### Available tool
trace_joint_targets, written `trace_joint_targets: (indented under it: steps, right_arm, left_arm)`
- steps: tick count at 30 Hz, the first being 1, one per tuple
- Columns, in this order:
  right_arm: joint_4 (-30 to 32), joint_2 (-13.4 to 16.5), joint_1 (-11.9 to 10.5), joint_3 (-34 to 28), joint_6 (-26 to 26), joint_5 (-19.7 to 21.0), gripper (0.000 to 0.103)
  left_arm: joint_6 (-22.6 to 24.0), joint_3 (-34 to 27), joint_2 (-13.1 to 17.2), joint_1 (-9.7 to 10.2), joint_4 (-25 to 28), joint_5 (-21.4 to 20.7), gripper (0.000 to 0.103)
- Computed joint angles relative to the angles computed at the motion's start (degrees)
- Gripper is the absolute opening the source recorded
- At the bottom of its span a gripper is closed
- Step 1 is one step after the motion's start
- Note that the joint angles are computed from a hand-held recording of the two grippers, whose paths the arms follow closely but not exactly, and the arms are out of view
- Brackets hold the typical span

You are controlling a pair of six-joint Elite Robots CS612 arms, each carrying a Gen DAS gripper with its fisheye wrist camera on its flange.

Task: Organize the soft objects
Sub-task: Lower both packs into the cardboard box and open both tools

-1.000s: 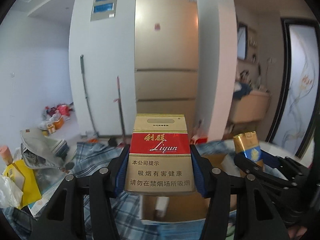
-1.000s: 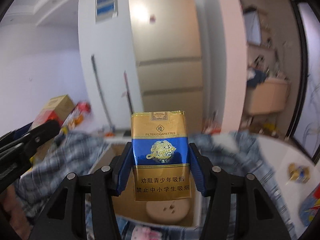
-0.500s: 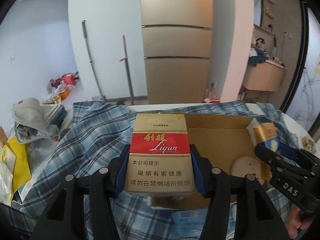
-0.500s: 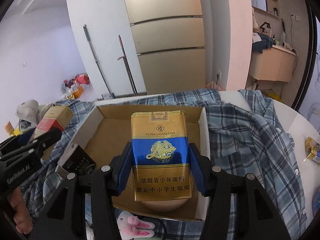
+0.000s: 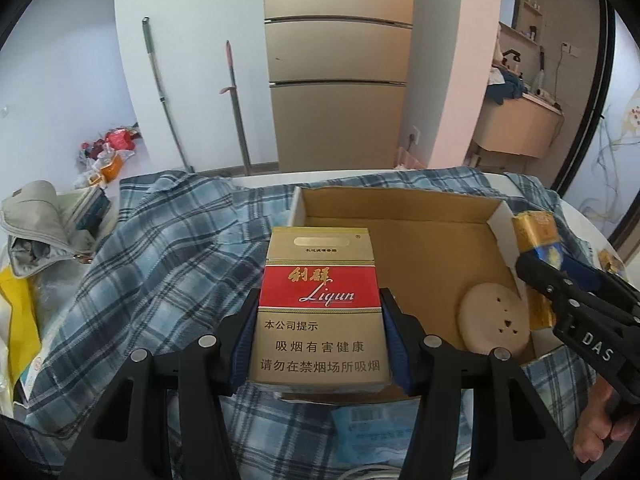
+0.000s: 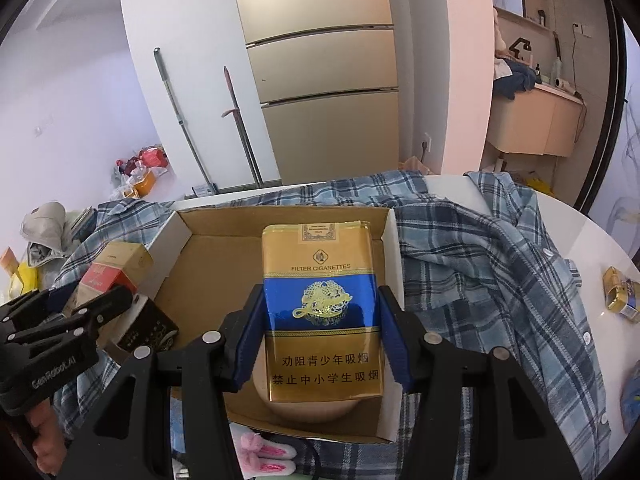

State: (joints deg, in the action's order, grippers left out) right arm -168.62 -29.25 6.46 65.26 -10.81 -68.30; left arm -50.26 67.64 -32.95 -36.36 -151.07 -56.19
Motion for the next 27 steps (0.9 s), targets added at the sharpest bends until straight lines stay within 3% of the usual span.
trace_joint_targets:
  steps: [3, 7, 17, 19, 20, 21, 23, 27]
  right_arm:
    - [0.6, 0.0, -0.1, -0.1, -0.1, 0.7, 0.053]
    - [0.2, 0.0, 0.1, 0.0, -0.6, 0.3, 0.053]
    - [3.2, 0.2, 0.2, -0.6, -1.6, 0.7, 0.053]
    - [3.7, 0.2, 0.2, -0.7, -1.6, 0.3, 0.054]
    - [3.7, 0.2, 0.3, -0.7, -1.6, -0.1, 0.055]
    - [3.8, 0.2, 0.3, -0.7, -1.7, -0.3, 0.056]
    - [3.9, 0.3, 0.4, -0.8, -1.8, -0.6, 0.067]
    - [2.9, 0.3, 0.5, -0.5, -1.5, -1.3, 0.068]
  left_arm:
    - [0.8, -0.2, 0.3, 0.13, -1.6, -2.3, 0.058]
    - [0.9, -1.7, 1.1, -0.29, 1.7, 0.8, 0.058]
    - [1.4, -1.5, 1.5, 0.17, -0.2, -1.5, 0.058]
    - [1.3, -1.8, 1.6, 0.22, 0.4, -1.8, 0.065]
    - [1.2, -1.8, 1.7, 0.17, 0.4, -1.3, 0.077]
    - [1.3, -1.7, 1.7, 0.09, -0.1, -0.8, 0.080]
    - [1.8, -1.5, 1.6, -0.12, -0.4, 0.3, 0.080]
    - [2.1, -1.3, 1.6, -0.33, -1.0, 1.5, 0.084]
